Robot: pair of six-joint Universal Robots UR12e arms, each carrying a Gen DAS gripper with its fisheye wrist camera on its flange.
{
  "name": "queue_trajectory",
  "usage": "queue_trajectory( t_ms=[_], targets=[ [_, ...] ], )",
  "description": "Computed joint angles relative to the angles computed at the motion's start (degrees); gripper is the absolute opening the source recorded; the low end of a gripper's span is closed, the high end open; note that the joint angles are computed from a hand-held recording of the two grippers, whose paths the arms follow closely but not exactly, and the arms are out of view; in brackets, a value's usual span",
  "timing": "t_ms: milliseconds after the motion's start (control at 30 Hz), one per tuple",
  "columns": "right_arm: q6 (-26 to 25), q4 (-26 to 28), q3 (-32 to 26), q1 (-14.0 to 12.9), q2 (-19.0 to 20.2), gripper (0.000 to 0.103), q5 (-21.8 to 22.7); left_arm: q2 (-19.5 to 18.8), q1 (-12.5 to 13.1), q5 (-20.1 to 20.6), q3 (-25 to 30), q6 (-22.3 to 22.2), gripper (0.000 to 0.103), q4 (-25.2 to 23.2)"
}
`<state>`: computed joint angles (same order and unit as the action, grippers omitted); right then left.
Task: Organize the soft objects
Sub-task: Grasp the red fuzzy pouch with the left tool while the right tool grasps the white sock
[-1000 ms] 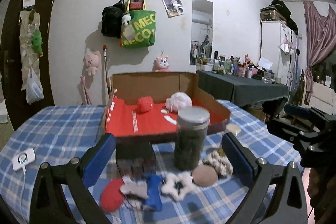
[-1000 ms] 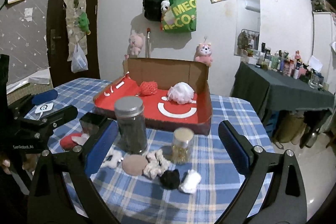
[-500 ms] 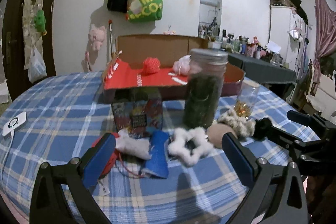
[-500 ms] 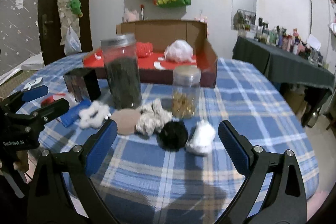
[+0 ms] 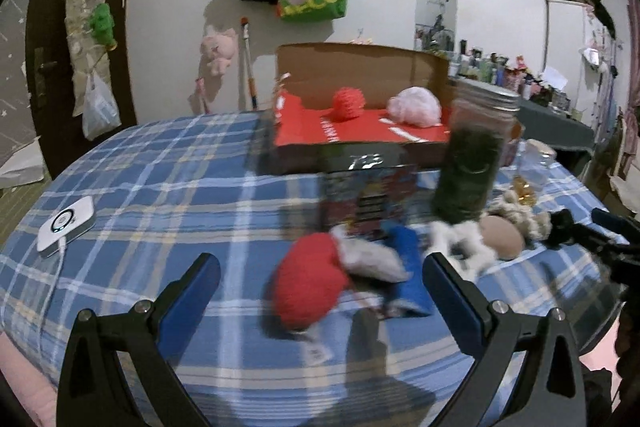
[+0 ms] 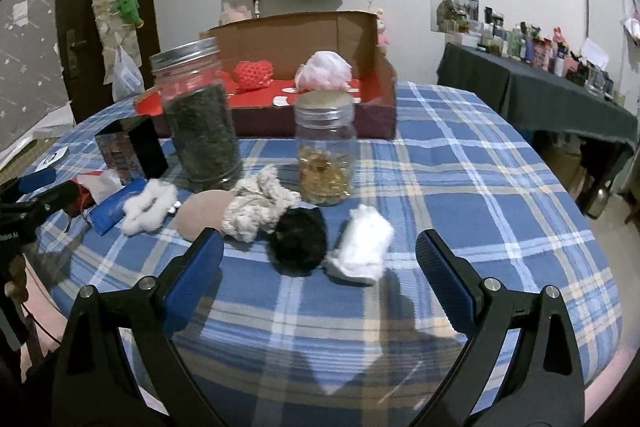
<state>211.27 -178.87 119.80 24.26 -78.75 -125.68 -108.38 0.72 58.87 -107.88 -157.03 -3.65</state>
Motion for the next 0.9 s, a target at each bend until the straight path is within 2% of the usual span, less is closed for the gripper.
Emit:
queue_trajectory(
  t_ms=[267,400,500,567,600,633,700,800,900],
  targets=[
    [8.06,0.58,2.73,-2.86,-2.86,0.098,3.05,-1.18,-0.16,2.67,2.26,3.08,0.102,-4.14],
    [10.67,2.02,3.08,-4.58,-3.37,0.097,6.43,-1.81,-0.57,3.16,3.39,4.92,0.09,-7.08],
    [11.36,0.64,3.59,-5.56,-3.33,0.085,9.07,-2.13,-0.64,2.85,3.88,5.58,0.079,-8.51],
    [11.29,-0.77,4.0,-6.02,-3.31,0.075,10.71,-2.23,-0.55,1.94,4.27,6.64,0.068,-10.63],
    [11.19,-1.31,4.13,-6.23,-3.32,0.071,11.44,-2.27,-0.47,1.31,4.42,7.25,0.058,-11.71],
    [11.1,-1.75,4.26,-6.5,-3.37,0.067,12.35,-2.27,-0.43,1.09,4.43,7.66,0.055,-12.12],
    [11.42,-2.54,4.52,-6.92,-3.47,0.064,13.79,-2.21,-0.42,0.97,4.22,7.94,0.055,-11.62],
    [12.59,-5.38,5.61,-7.92,-3.87,0.063,17.17,-2.03,-0.32,0.75,4.18,8.0,0.055,-12.09],
    [13.02,-6.07,5.97,-8.08,-4.3,0.063,17.45,-1.83,-0.28,0.89,4.03,7.87,0.055,-12.04]
  ],
)
